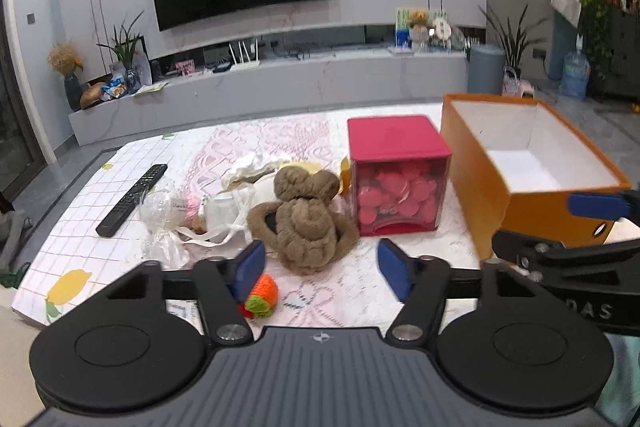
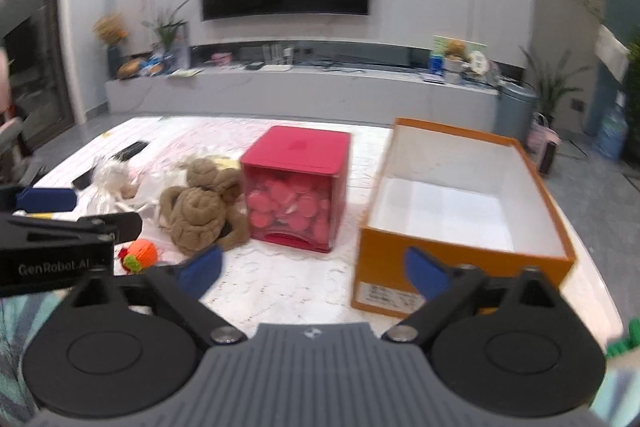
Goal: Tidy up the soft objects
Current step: 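Reach the right gripper to the brown teddy bear while the left reaches the wrapped plush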
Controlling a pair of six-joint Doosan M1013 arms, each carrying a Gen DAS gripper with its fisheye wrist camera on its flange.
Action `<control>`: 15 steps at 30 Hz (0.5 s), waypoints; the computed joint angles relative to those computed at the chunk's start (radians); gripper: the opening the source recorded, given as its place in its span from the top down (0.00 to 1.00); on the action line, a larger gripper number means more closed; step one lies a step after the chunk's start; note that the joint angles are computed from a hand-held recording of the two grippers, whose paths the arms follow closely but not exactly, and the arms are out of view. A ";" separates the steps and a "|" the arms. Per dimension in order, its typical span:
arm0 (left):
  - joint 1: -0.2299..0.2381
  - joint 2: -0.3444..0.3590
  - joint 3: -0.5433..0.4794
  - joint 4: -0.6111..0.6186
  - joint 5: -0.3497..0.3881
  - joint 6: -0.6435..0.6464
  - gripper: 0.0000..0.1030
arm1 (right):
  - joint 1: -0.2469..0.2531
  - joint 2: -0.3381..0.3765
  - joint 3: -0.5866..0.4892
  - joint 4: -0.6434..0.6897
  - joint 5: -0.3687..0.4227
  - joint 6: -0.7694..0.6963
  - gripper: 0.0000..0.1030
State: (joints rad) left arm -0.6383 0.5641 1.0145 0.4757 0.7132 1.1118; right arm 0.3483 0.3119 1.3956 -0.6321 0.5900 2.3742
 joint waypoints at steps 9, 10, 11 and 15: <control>0.061 0.054 -0.108 -0.030 0.156 0.085 0.46 | -0.026 0.107 -0.135 0.388 -0.041 -0.369 0.32; 0.071 0.064 -0.124 -0.031 0.176 0.095 0.46 | -0.027 0.121 -0.153 0.422 -0.039 -0.398 0.32; 0.082 0.073 -0.139 -0.041 0.193 0.105 0.45 | -0.029 0.137 -0.173 0.462 -0.035 -0.433 0.31; 0.119 0.113 -0.202 -0.071 0.253 0.134 0.37 | -0.028 0.196 -0.247 0.532 -0.014 -0.484 0.25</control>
State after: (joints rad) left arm -0.5197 0.6775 0.8126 0.4048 0.9665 1.2455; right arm 0.3201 0.5076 1.1486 -0.1005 0.5755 1.8898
